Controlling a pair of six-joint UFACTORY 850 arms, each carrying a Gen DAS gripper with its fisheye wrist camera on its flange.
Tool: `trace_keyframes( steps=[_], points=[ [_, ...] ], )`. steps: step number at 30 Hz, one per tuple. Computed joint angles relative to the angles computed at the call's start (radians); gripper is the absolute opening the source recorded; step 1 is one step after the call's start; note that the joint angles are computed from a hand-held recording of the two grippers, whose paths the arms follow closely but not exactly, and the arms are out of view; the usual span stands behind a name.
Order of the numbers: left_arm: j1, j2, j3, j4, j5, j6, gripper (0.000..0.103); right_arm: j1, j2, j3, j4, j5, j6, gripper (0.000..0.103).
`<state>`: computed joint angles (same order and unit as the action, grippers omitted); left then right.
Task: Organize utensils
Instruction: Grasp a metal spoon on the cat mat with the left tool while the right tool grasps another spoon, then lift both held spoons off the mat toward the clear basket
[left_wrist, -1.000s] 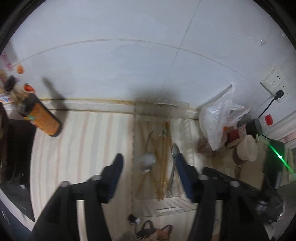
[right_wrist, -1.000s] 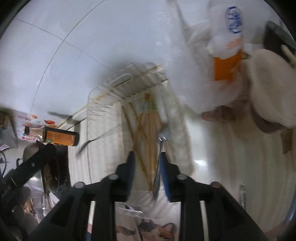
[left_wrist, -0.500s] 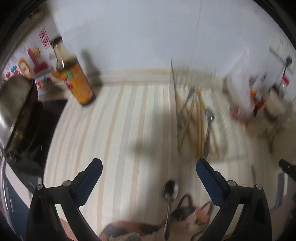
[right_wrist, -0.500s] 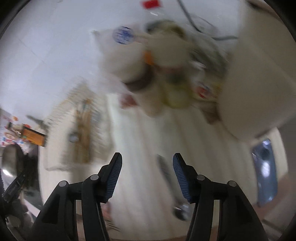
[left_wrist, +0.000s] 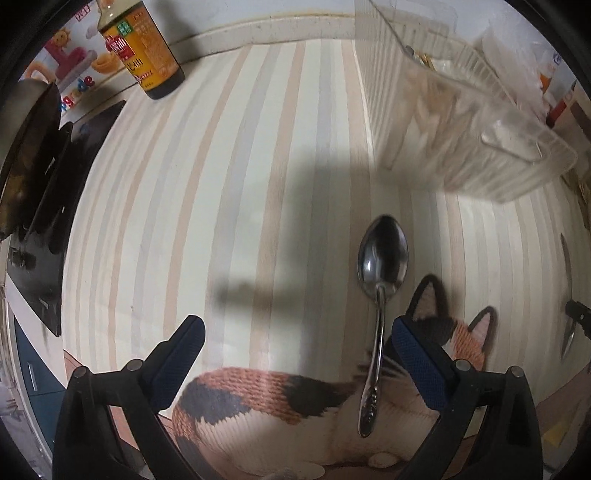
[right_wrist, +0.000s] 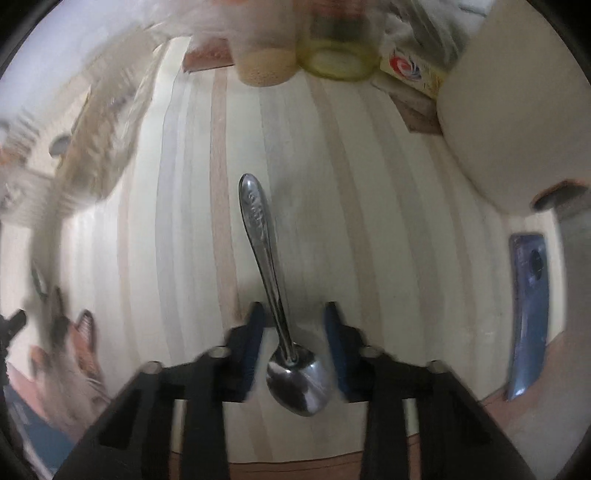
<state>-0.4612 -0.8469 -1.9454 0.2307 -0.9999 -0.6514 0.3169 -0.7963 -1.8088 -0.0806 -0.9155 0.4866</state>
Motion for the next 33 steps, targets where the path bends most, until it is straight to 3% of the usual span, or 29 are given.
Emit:
trace_keyframes(
  steps=[2, 7, 10, 13, 15, 19, 26, 33],
  points=[
    [0.001, -0.003, 0.002, -0.028, 0.007, 0.017, 0.103, 0.011, -0.007, -0.011, 0.015, -0.006, -0.017, 0.007],
    [-0.007, -0.048, -0.050, -0.061, 0.000, 0.051, 0.101, 0.032, -0.018, -0.029, 0.129, -0.005, -0.096, 0.007],
    [-0.006, -0.092, -0.109, -0.078, -0.015, 0.070, 0.098, 0.046, -0.025, -0.043, 0.114, -0.015, -0.082, 0.007],
    [0.000, -0.139, -0.173, -0.101, -0.026, 0.090, 0.083, 0.046, -0.031, -0.056, 0.130, -0.028, -0.082, 0.006],
    [0.004, -0.130, -0.157, -0.113, 0.019, 0.086, 0.073, 0.040, -0.035, -0.063, 0.148, -0.036, -0.092, 0.006],
    [-0.001, -0.124, -0.158, -0.088, 0.049, 0.085, 0.032, 0.046, -0.026, -0.046, 0.157, -0.038, -0.082, 0.006],
    [-0.002, -0.115, -0.145, -0.078, 0.048, 0.092, 0.032, 0.040, -0.054, -0.092, 0.139, -0.066, -0.073, 0.006],
    [-0.020, -0.030, -0.007, -0.102, 0.056, 0.088, 0.032, 0.070, -0.022, -0.040, 0.191, -0.071, -0.125, 0.005]
  ],
)
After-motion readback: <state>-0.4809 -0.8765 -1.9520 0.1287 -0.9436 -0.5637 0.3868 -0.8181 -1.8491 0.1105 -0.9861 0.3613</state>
